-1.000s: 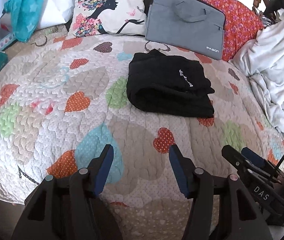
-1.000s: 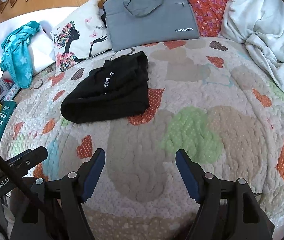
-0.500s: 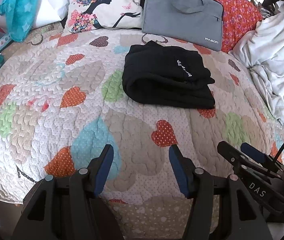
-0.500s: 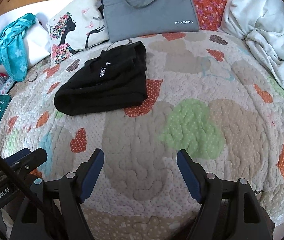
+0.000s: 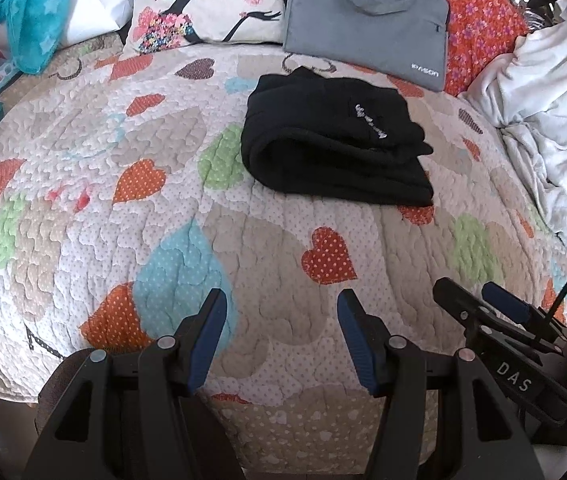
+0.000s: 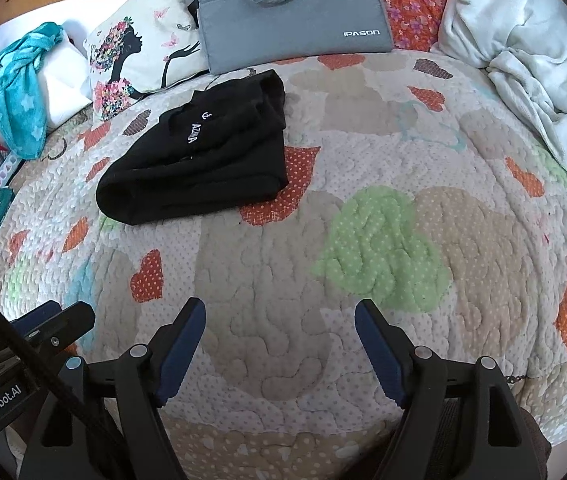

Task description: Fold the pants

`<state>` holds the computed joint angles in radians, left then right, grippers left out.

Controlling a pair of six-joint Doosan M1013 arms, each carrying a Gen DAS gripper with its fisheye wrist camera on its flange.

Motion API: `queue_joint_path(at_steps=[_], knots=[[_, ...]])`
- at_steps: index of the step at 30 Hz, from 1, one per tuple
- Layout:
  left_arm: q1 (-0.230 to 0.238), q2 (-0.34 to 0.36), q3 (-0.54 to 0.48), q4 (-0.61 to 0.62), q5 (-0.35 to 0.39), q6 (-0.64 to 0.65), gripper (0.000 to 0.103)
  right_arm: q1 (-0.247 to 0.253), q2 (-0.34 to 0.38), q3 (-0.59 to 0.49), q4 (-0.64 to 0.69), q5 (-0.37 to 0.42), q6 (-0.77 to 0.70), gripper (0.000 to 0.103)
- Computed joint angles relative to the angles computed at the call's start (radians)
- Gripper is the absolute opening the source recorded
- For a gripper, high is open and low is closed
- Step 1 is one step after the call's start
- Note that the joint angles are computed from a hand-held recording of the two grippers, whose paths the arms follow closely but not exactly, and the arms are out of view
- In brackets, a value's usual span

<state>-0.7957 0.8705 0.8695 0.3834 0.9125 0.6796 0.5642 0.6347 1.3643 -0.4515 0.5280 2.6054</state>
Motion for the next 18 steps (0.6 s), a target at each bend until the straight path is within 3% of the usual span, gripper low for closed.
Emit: queue_joint_path(at_steps=[4,7,10,13,17,18], knots=[[0.021,-0.012,0.015,-0.060,-0.053,0.004,0.056,-0.002,-0.004,0.006,0.003,-0.017,0.004,0.082],[0.052,-0.016,0.015,-0.134,-0.101,0.002,0.056,-0.015,-0.024,0.037,0.016,-0.099,0.032,0.082],[0.086,-0.004,-0.017,-0.202,-0.117,0.011,0.056,-0.056,-0.028,0.035,0.273,-0.163,-0.148,0.082],[0.107,0.029,-0.086,-0.179,-0.117,0.000,0.056,-0.097,-0.012,-0.011,0.487,-0.167,-0.311,0.083],[0.152,0.143,-0.292,-0.332,-0.036,0.122,0.056,-0.165,0.057,-0.127,0.890,-0.126,-0.645,0.087],[0.166,0.188,-0.372,-0.386,0.008,0.144,0.056,-0.176,0.078,-0.160,0.930,-0.106,-0.669,0.087]])
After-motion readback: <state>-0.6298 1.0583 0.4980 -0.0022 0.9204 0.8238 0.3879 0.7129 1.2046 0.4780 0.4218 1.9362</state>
